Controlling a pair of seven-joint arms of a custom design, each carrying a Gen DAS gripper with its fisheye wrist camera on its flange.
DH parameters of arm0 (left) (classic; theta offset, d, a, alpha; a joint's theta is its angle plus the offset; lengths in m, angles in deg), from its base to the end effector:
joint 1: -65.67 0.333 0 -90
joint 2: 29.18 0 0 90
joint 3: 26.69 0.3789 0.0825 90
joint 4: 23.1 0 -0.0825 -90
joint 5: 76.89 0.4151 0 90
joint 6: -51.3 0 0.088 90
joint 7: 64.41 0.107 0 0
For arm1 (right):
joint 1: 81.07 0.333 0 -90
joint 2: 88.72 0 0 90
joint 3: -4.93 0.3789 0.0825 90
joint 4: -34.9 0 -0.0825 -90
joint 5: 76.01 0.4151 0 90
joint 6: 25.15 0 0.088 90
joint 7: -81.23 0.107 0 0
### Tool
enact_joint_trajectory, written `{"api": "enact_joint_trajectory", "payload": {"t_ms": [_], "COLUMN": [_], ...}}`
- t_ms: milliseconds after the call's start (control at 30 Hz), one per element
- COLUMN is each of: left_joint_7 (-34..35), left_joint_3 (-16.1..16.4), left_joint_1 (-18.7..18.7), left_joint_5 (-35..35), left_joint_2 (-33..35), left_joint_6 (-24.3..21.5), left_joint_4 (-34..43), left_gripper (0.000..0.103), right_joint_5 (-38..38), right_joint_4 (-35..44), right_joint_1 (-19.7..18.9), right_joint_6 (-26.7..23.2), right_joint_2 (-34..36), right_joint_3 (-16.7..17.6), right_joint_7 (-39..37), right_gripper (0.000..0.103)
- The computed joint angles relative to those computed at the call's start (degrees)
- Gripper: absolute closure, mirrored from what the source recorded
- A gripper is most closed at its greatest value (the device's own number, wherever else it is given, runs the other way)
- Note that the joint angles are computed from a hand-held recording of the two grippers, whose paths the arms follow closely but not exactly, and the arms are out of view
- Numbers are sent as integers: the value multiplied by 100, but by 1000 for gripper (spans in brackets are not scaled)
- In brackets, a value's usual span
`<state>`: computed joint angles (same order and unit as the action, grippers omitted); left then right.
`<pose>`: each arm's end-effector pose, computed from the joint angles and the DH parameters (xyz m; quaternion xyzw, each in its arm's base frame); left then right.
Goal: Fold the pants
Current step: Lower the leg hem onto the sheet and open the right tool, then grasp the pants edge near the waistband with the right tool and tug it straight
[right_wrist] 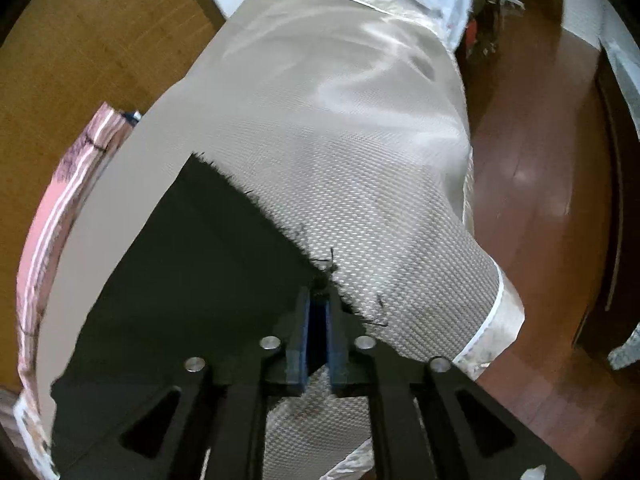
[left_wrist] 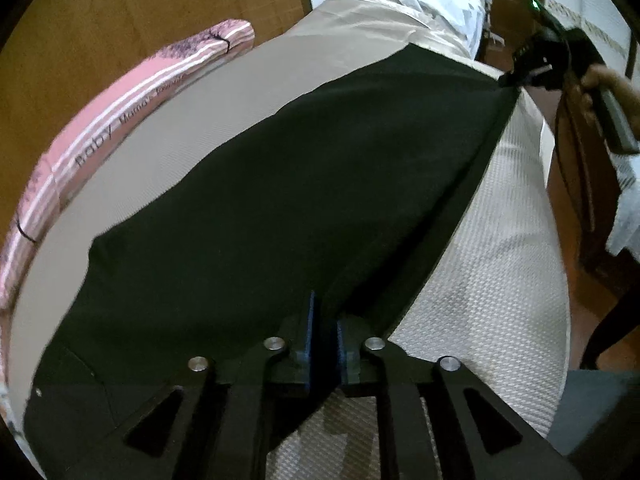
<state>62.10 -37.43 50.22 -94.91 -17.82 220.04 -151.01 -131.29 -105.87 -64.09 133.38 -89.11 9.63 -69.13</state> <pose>0.5629 -0.2500 0.3769 -0.3677 0.8915 -0.2264 0.1372 0.4618 0.2214 0.3593 -0.3379 0.9004 -0.1523 0.2280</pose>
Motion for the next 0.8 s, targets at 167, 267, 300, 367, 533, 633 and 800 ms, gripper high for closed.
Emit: {"api": "enact_joint_trajectory", "payload": {"t_ms": [167,267,300,367,533,633,800], "left_joint_7": [1075,1751,1989,2020,938,-90,-1334], "left_joint_3": [-539,-585,-566,-410,51,373,781], "left_joint_1": [622,789,857,857,805,727,651], "left_joint_5": [-1724,-2834,-3279,-3522,-2921,-1936,-614], "left_joint_2": [-149,-334,-395,-435,-304,-192,-124], "left_joint_6": [-544,-563,-570,-622,-122,96,282], "left_joint_4": [183,171,185,223,233,123,-120], "left_gripper": [69,61,60,58,57,57,57], "right_joint_5": [179,385,357,448,500,862,1970], "right_joint_4": [29,172,266,455,1244,1957,3362], "right_joint_1": [68,161,189,238,379,531,600], "right_joint_6": [-227,-765,-887,-975,-535,-204,206], "right_joint_2": [-209,-346,-360,-320,253,892,2121], "right_joint_3": [94,204,237,259,275,321,694], "right_joint_7": [-119,-454,-564,-865,-1610,-2543,-4600], "right_gripper": [58,58,58,58,58,58,58]}}
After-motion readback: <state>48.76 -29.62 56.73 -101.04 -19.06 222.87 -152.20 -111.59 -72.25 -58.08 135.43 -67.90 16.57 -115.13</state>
